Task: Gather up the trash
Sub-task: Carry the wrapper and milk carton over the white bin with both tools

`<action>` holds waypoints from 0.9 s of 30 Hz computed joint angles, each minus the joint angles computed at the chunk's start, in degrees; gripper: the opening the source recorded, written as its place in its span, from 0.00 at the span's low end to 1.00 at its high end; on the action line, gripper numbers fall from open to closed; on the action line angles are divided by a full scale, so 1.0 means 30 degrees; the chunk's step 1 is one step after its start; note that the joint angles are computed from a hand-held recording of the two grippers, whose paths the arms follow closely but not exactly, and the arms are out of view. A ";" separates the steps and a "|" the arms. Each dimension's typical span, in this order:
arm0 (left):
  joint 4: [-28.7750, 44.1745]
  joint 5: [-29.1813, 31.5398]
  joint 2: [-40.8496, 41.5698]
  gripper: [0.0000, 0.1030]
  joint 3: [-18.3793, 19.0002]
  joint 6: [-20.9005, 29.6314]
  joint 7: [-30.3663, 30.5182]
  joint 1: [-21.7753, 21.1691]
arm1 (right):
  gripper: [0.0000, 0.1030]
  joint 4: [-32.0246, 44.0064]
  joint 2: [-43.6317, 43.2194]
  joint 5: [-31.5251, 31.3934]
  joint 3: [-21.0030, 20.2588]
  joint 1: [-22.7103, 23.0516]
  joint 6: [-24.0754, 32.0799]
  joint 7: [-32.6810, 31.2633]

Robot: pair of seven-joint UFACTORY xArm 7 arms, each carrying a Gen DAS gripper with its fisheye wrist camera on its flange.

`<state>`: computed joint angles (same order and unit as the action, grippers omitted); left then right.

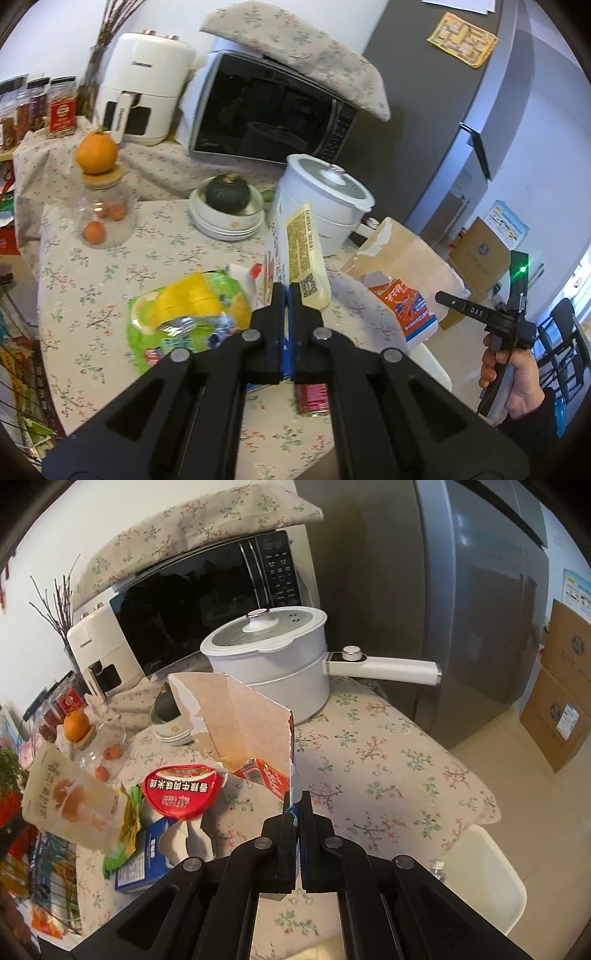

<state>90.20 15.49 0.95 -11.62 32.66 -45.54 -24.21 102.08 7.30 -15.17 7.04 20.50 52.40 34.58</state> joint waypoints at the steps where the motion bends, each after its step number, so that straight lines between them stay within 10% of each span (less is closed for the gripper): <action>1: 0.0153 0.0007 0.0110 0.02 -0.0052 -0.0079 0.0060 -0.0057 | 0.02 -0.0299 -0.0264 0.0018 -0.0034 -0.0049 -0.0045 0.0006; 27: 0.9636 -0.2395 0.7770 0.02 -0.0387 0.2030 0.4957 -0.5372 | 0.02 -1.0481 -1.0329 0.1500 -0.0582 -0.5342 0.1000 -0.0991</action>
